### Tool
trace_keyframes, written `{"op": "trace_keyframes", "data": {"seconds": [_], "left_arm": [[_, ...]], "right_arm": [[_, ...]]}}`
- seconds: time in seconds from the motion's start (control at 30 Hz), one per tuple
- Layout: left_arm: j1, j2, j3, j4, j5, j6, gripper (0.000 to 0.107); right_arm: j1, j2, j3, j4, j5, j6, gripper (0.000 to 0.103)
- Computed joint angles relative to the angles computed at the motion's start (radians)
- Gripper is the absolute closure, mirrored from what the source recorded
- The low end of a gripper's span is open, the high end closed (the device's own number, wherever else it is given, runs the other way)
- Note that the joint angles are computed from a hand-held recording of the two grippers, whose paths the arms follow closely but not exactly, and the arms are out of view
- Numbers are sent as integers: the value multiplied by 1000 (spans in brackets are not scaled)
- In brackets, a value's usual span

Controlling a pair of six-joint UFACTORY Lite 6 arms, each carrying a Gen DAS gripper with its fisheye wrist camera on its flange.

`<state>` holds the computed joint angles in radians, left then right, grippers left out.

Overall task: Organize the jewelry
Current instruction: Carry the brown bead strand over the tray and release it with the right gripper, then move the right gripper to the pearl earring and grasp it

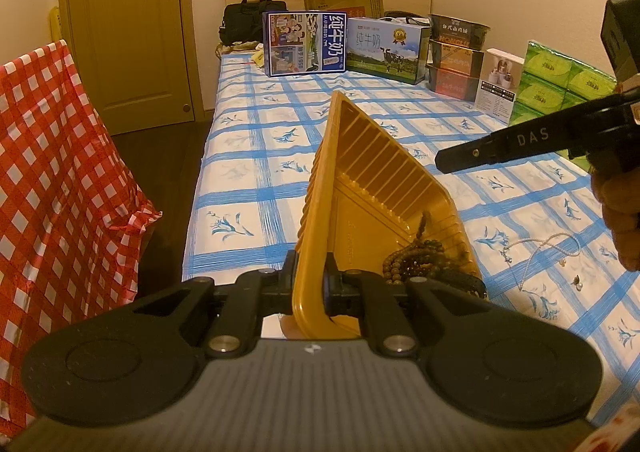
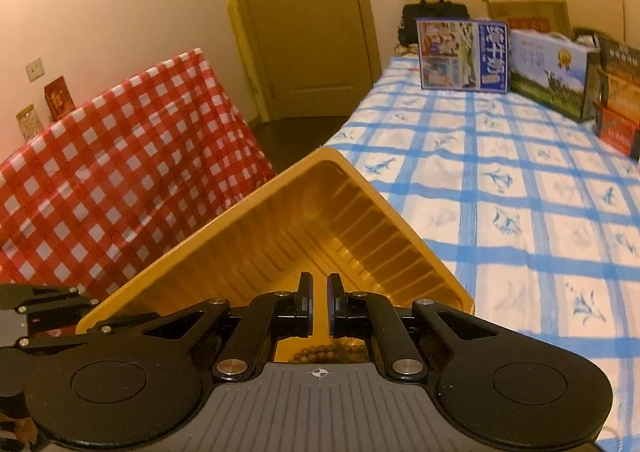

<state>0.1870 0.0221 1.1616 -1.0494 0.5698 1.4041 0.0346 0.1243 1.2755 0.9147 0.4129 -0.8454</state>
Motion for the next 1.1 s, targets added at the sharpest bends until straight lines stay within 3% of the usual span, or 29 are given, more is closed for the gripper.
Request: {"op": "trace_keyframes", "data": {"seconds": [0.23,0.43,0.53,0.6,0.67,1.1], "left_arm": [[6,7,3,-6,3,9,98],[9,7,4,-8,5,13,98],[11,8,5,-8,7,15,98],[11,8,5,-8,7,14,98],[11,8,5,-8,6,15,98],[15,8,11,1,11,11,98]], "right_arm": [[-42,-39,-26,47,33,-25,97],[-107,-188,-183,64,-4,-66,94],[-169,-288,-304,86,-21,-103,84],[-221,-349,-377,103,-18,-131,70],[-280,-408,-448,107,-16,-151,65],[-600,-696,-753,58,73,-251,64]]}}
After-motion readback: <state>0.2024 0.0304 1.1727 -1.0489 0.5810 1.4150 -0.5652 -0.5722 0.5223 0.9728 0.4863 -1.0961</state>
